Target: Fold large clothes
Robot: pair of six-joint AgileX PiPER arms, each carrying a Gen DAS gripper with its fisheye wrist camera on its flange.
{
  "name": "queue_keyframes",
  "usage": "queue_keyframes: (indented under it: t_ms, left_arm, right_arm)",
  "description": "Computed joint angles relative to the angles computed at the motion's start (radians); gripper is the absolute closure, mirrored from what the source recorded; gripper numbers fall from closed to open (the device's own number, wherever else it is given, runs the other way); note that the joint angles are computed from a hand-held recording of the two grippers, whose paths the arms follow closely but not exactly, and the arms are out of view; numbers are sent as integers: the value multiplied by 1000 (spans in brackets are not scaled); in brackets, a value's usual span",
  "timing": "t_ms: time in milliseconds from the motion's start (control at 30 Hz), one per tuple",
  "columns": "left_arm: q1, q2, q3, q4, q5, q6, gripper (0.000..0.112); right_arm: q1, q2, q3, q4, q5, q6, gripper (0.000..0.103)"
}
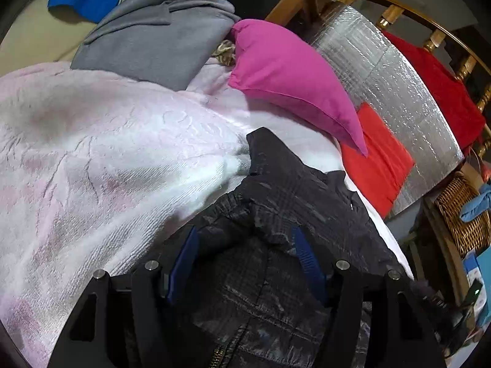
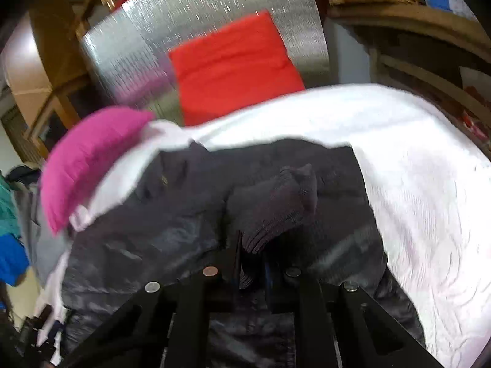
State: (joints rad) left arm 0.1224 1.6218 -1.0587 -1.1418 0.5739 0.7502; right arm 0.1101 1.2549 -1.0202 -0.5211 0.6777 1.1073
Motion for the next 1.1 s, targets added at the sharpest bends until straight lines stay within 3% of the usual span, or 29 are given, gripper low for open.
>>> queue_keyframes:
  t_ms: [100,200,367,467,500,533,567,667,733,767,833,867,1000,1100]
  left_arm:
    - [-24,-4,-10,40,-15,1,47]
    - [-23,5,-73,123,64,-101,47]
    - [-139,45,-235,319,-3,-219,47]
    - [-220,146,-372,596,-5,-427,47]
    - [-241,217,-442,696,48,-492,47]
    - [-262,267,-502,796,104,-567,55]
    - [-286,320,-535,886,121,-615,56]
    - [-331,305,-476,1028,26,-639,55]
    - [-331,294,-491,1036,55,-640,55]
    - [-314,284,-500,987,74,-609,55]
    - [-284,255,-499,886,79,-539,55]
    - [-275,238,-490,855,66,-511,55]
    - [-275,215,-491,784,38,-439,52]
    - [-303,240,-508,792,30,-433,52]
  right_arm:
    - [-28,38,23,72,-6,-51,90]
    - [-88,34,98,168,-92,-110,90]
    - [-109,-2,99,219,-94,-177,90]
    - [-72,-17,77,118,-78,-108,90]
    - [-63,-19,72,91,-59,-101,90]
    - [-70,-5,62,103,-44,-126,90]
    - [-94,20,66,156,-45,-177,90]
    - [-162,27,87,316,-85,-324,88]
    - [-171,23,70,343,-69,-353,84]
    - [-177,11,60,361,-51,-369,76]
    - [-176,-36,61,341,-31,-345,49]
    - [-159,-72,63,273,-12,-273,30]
    - [-114,-123,20,132,28,-121,28]
    - [-110,-80,-43,240,-26,-236,28]
